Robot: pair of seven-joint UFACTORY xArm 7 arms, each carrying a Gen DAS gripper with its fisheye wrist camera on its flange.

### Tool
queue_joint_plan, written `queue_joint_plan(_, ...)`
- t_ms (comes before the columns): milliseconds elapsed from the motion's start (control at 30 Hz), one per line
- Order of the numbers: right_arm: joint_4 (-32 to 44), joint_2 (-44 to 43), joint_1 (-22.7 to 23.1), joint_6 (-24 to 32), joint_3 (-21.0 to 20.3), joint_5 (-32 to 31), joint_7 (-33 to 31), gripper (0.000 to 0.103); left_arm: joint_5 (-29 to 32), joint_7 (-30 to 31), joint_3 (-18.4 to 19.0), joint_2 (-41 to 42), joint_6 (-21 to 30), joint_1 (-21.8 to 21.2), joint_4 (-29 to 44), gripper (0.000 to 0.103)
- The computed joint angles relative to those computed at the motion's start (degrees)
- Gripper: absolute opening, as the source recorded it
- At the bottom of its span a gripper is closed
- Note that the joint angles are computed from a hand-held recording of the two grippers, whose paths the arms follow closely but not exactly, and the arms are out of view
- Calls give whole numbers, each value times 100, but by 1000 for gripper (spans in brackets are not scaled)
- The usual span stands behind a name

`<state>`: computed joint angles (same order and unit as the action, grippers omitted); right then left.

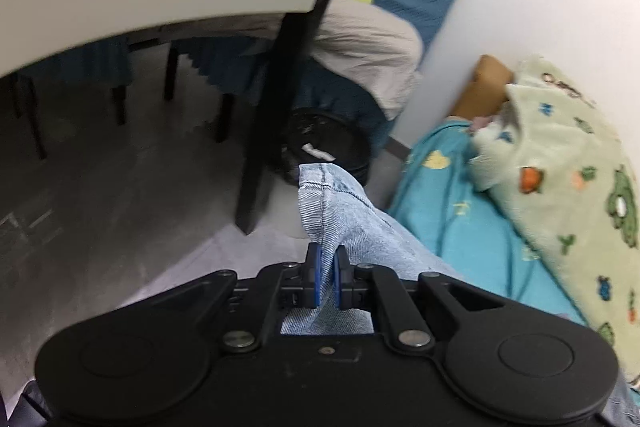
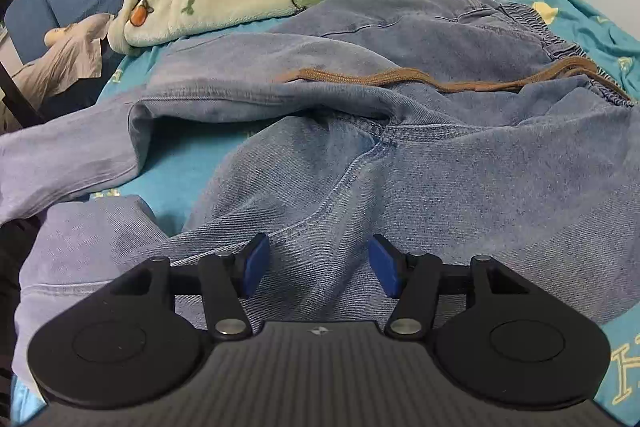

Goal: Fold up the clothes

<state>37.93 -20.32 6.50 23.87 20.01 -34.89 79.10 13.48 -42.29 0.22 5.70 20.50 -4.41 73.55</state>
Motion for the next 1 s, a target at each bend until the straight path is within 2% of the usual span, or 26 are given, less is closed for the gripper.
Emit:
queue_joint_plan(267,162,124,5,246,37,-321,50,58,-98,107,189,545,-124,160,-37,5)
queue_joint_plan(400,275,237,49,370,8,-436,111,58,-588,514,85,824,-267,305,-154,5)
queue_joint_plan(567,404,371,162,505,-65,-596,196,59,-1092,1081,-27,724,-433,375,-432,6)
queue_joint_plan(667,431,394,229,519,-131,-626,234,59,-1214,1368,-53,442,-384,364,-600,15)
queue_joint_plan(800,425,347,288,523,-165,-685,271,59,-1274,1761,-92,-44,-327,318,-893,38)
queue_joint_plan(867,380,272,289,498,-168,-714,295,59,-1071,1831,-121,-338,-339,218,-1090,40)
queue_joint_plan(967,316,138,242,460,-129,-774,369,59,-1173,2206,-285,-775,-191,38,-1263,41)
queue_joint_plan(1000,298,91,217,448,-108,-798,403,59,-1370,2442,-348,-881,-131,-71,-1277,42)
